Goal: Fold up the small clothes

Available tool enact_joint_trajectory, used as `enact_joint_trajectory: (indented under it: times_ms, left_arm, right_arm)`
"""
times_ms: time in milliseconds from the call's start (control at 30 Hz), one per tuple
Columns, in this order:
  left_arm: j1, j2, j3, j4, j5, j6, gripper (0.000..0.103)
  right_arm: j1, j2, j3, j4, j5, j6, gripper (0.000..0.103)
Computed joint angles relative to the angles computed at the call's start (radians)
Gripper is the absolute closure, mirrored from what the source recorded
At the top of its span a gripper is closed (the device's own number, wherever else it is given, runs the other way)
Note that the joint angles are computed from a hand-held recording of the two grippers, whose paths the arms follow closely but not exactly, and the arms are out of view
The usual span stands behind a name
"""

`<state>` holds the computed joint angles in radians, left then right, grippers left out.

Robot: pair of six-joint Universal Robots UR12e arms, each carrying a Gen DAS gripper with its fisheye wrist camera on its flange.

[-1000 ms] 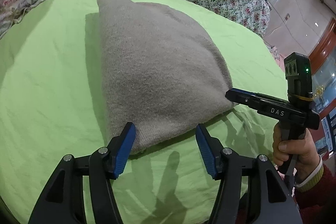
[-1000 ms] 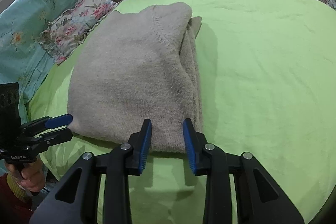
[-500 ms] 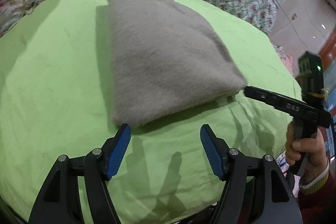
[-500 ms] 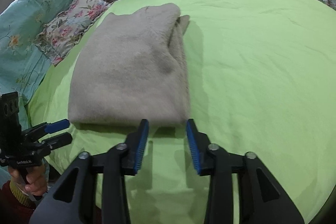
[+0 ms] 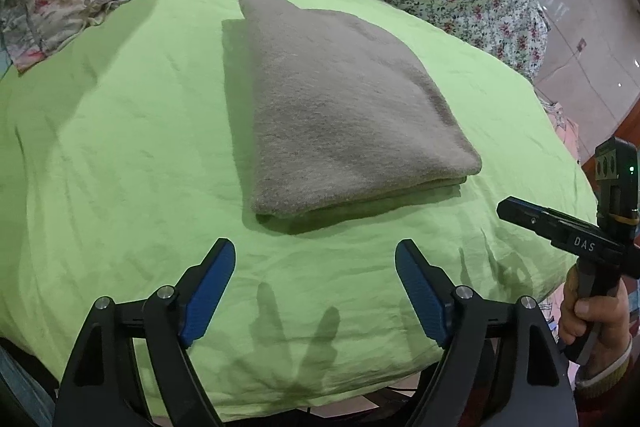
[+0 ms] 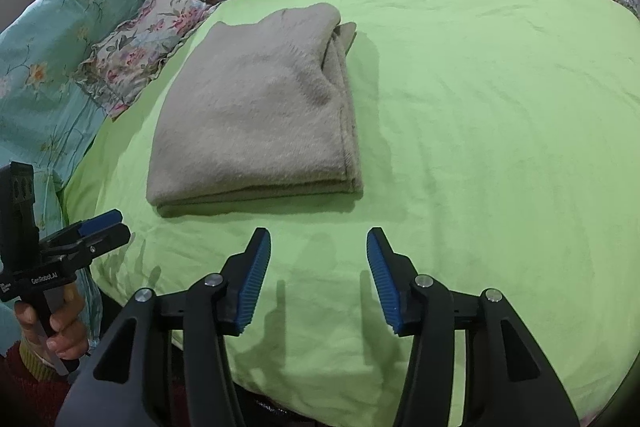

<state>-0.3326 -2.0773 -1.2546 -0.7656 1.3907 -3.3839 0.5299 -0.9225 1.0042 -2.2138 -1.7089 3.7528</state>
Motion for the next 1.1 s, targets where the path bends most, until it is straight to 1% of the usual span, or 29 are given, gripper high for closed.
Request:
enact_joint_trajectory:
  times_ms: [67, 133, 233, 400, 833, 1100]
  left_arm:
    - [0.000, 0.006, -0.007, -0.008, 0.009, -0.002, 0.018]
    - [-0.001, 0.013, -0.017, -0.016, 0.020, -0.001, 0.017]
    - [0.002, 0.024, -0.034, -0.018, 0.016, -0.006, 0.017]
    - [0.005, 0.037, -0.054, -0.010, 0.029, -0.008, 0.017]
    - [0.003, 0.019, -0.021, -0.035, 0.039, -0.016, 0.017]
    - [-0.007, -0.004, 0.022, -0.060, 0.069, -0.021, 0.017]
  right_arm:
    - [0.006, 0.003, -0.008, 0.013, -0.005, 0.000, 0.045]
    - [0.009, 0.004, -0.012, 0.018, -0.006, -0.005, 0.043]
    - [0.015, 0.007, -0.020, 0.023, -0.007, -0.011, 0.042]
    - [0.020, 0.016, -0.035, 0.033, -0.003, -0.021, 0.039]
    - [0.026, 0.042, -0.086, 0.071, -0.034, -0.078, 0.035]
    - [0.019, 0.051, -0.099, 0.064, -0.022, -0.090, 0.031]
